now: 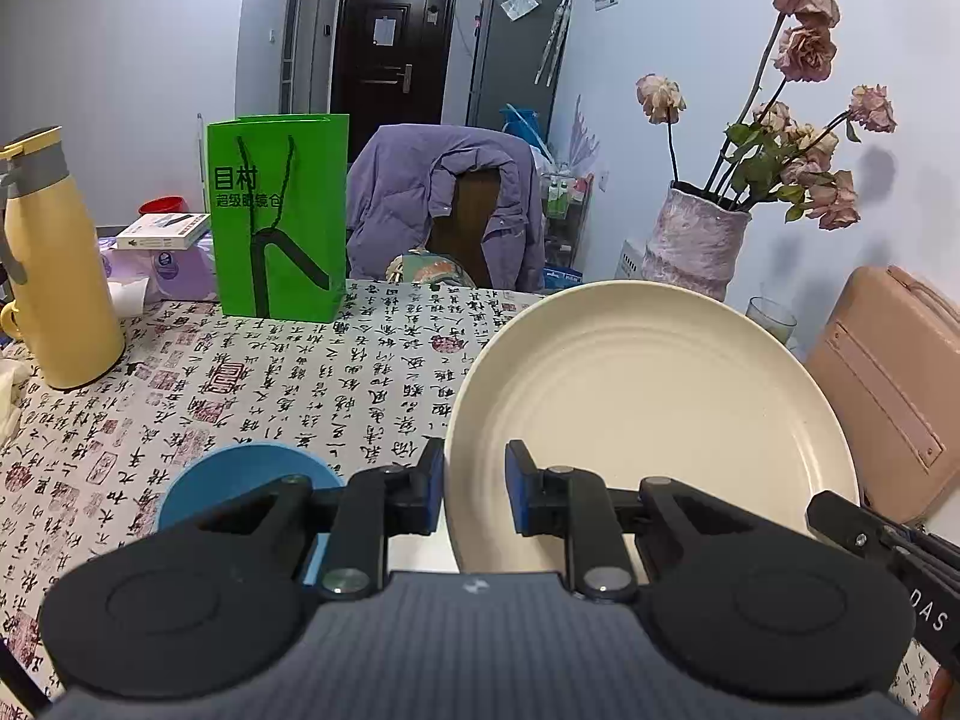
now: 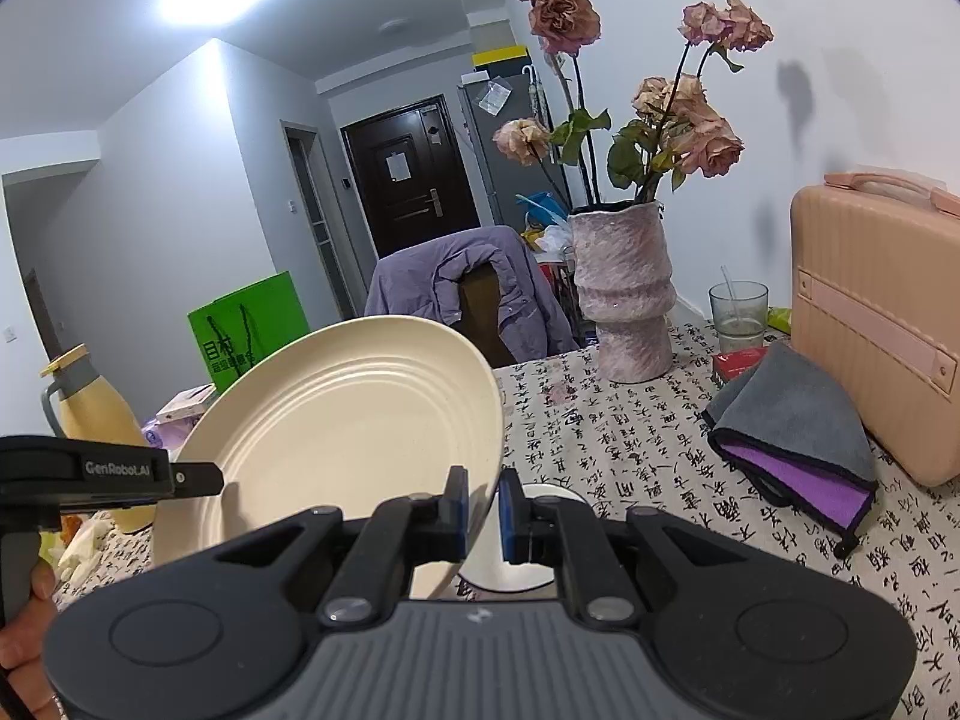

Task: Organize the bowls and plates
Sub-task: 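Lift both held cream plates and carry them back toward the blue bowl, then carry the cream plate in left gripper toward the bowls while right gripper carries its plate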

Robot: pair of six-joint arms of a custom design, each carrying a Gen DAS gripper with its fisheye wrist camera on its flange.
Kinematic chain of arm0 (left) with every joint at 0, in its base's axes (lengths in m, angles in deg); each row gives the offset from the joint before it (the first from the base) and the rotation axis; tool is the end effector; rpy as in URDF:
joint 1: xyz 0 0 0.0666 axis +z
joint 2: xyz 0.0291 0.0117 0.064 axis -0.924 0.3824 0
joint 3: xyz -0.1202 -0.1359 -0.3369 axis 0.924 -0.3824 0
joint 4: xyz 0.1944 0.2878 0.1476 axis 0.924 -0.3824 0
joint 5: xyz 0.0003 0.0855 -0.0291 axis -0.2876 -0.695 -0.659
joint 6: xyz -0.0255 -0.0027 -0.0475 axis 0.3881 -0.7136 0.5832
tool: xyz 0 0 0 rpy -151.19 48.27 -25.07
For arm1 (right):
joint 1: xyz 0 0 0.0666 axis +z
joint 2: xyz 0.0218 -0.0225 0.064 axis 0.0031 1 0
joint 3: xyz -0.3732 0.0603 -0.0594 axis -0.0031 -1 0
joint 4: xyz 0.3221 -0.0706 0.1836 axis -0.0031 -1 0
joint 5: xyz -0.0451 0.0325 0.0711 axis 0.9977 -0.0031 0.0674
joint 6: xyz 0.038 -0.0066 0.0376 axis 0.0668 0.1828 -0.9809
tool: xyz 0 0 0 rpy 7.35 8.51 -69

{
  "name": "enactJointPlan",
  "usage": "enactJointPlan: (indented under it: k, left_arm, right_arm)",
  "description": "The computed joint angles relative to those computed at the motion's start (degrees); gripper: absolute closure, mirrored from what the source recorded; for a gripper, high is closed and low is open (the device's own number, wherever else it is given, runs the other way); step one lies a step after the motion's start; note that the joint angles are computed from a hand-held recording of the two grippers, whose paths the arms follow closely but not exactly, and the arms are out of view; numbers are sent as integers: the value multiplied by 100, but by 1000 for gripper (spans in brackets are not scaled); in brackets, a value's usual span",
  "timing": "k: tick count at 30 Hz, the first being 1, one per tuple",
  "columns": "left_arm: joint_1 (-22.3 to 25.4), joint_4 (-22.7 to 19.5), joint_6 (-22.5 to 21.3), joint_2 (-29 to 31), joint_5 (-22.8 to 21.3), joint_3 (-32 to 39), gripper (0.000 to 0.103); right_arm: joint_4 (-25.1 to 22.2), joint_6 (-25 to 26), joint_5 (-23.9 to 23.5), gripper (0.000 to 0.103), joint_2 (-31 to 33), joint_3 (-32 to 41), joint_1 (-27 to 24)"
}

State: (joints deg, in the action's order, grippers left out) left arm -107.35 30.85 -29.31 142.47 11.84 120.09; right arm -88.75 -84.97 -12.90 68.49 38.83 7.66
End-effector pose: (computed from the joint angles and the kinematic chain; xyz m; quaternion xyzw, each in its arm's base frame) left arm 0.3205 -0.2466 0.4407 -0.0212 0.8871 -0.0569 0.4576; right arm 0.2975 0.0400 0.4106 0.0458 0.8399 0.1234 0.5265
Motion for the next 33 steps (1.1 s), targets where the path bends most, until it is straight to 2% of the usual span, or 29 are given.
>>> enactJointPlan:
  k: [14, 33]
  left_arm:
    - [-132, -64, 106, -646, -169, -550, 82]
    - [-220, -167, 243, -1417, -305, -1239, 82]
  right_arm:
    - [-236, -145, 409, 93, -522, -294, 532]
    - [-491, -352, 1023, 92, -916, -545, 1346]
